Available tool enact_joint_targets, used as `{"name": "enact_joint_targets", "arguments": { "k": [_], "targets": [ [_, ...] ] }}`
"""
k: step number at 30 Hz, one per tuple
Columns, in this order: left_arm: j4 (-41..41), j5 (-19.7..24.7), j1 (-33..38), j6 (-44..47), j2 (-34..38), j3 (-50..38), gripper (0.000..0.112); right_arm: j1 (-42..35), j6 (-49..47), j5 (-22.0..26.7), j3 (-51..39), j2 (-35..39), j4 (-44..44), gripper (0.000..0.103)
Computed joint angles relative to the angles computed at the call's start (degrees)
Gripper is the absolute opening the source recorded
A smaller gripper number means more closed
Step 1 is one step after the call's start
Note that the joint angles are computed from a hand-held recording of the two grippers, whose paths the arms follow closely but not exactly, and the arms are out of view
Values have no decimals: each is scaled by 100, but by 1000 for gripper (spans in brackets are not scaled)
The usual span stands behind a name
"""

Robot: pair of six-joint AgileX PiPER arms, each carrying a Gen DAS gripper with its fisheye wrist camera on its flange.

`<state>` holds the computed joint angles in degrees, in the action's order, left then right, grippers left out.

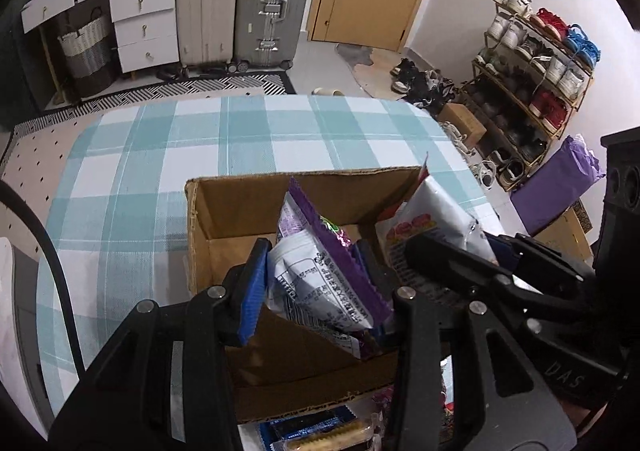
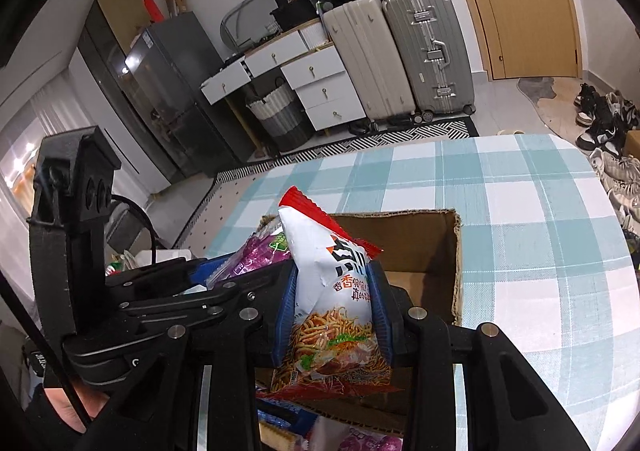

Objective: Organize snacks
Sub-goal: 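Open both grippers to drop the bags into the box, then move both grippers back to the snack pile and lower the left gripper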

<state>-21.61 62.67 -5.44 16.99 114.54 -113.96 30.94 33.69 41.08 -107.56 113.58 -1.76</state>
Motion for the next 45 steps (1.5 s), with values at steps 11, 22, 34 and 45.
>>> {"name": "enact_joint_targets", "arguments": {
  "k": [11,22,34,45],
  "targets": [
    [-3,-66,140,-174,-177,131,77,94,544,-88,241,-225,-727,55],
    [-232,-319,464,224,-1779,1420,82,684,1786,-253,1344,-1754,-2318,84],
    [-831,-657,1123,1335,-4292,3792,98,2100,3315,576,2603,-3284,-3832,89],
    [-2230,56,2875,3206,-6414,5826,102,3891,5193,1616,3769,-3885,-5292,99]
  ]
}}
